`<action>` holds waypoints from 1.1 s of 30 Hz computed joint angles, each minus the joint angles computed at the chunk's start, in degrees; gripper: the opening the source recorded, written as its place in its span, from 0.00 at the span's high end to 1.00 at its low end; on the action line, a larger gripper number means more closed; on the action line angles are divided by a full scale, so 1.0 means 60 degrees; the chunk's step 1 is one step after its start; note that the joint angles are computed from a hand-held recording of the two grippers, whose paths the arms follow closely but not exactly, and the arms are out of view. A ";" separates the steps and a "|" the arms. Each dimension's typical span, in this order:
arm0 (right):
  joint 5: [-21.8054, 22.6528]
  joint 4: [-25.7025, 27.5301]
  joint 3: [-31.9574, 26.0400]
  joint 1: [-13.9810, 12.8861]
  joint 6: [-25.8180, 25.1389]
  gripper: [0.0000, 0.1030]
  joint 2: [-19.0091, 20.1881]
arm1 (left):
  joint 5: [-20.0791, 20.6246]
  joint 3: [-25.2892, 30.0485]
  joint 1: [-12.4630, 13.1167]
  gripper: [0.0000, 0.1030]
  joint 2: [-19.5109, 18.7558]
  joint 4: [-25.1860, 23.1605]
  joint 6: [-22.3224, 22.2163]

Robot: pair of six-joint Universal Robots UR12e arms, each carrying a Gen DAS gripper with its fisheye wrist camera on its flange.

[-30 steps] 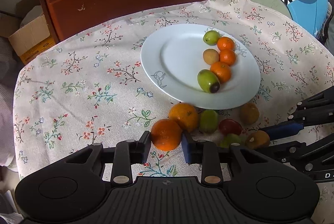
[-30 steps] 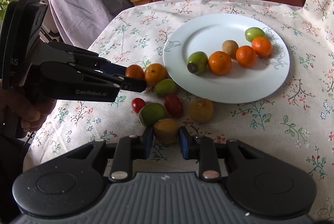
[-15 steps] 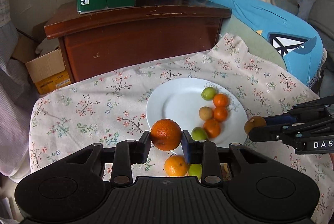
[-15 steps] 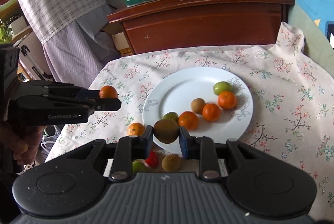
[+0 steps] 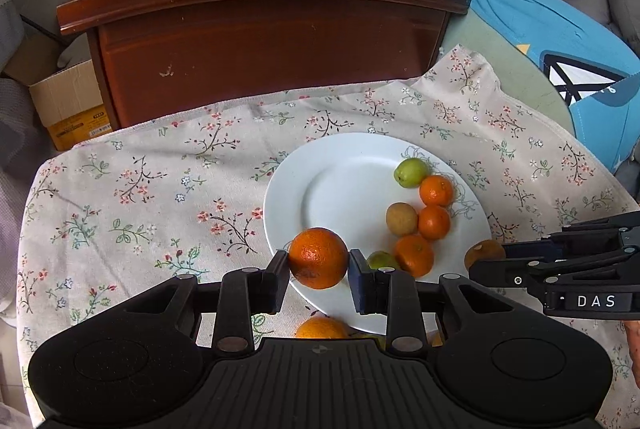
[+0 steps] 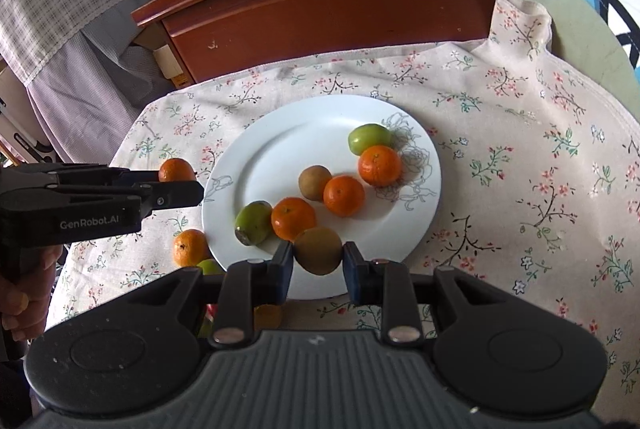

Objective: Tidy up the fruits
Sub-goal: 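Grasp a mandarin with the left tool while the right tool grasps a kiwi, place both on plate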

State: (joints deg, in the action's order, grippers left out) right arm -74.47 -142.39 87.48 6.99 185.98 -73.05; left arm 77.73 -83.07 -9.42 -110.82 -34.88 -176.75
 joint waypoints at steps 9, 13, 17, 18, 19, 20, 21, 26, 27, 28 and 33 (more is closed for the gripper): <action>-0.0184 -0.0419 -0.0153 -0.0007 0.0603 0.71 0.0260 | -0.0014 0.0392 -0.0087 0.72 -0.0363 -0.0067 -0.0235; -0.0190 -0.0848 -0.0124 -0.0060 0.1125 0.65 0.0260 | 0.0033 0.0446 -0.0132 0.69 -0.0381 0.0028 -0.0352; -0.0187 -0.1139 -0.0120 -0.0055 0.1205 0.63 0.0234 | 0.0159 0.0450 -0.0166 0.47 -0.0297 0.0278 -0.0485; -0.0152 -0.1167 -0.0121 -0.0053 0.1189 0.63 0.0223 | 0.0313 0.0446 -0.0193 0.34 -0.0267 0.0359 -0.0554; -0.0100 -0.1195 -0.0115 -0.0052 0.1162 0.63 0.0211 | 0.0408 0.0409 -0.0203 0.30 -0.0223 0.0471 -0.0629; -0.0052 -0.1205 -0.0110 -0.0050 0.1128 0.60 0.0202 | 0.0422 0.0373 -0.0197 0.30 -0.0182 0.0535 -0.0677; 0.0002 -0.1145 -0.0121 -0.0048 0.1052 0.57 0.0194 | 0.0385 0.0348 -0.0173 0.30 -0.0126 0.0509 -0.0706; 0.0140 -0.0820 -0.0066 -0.0027 0.0779 0.56 0.0097 | 0.0605 0.0127 -0.0144 0.29 0.0162 0.0236 -0.0676; 0.0190 -0.0736 -0.0035 -0.0031 0.0723 0.56 0.0060 | 0.0659 0.0032 -0.0142 0.29 0.0243 0.0201 -0.0605; 0.0204 -0.0685 0.0005 -0.0030 0.0672 0.56 0.0014 | 0.0708 -0.0033 -0.0143 0.29 0.0302 0.0166 -0.0556; 0.0235 -0.0532 0.0211 -0.0020 0.0521 0.56 -0.0222 | 0.0713 -0.0538 -0.0103 0.29 0.0725 0.0009 -0.0758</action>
State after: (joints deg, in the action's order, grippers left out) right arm -73.06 -145.59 88.75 6.87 189.11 -74.38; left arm 82.01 -86.30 -10.03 -106.47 -34.82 -181.30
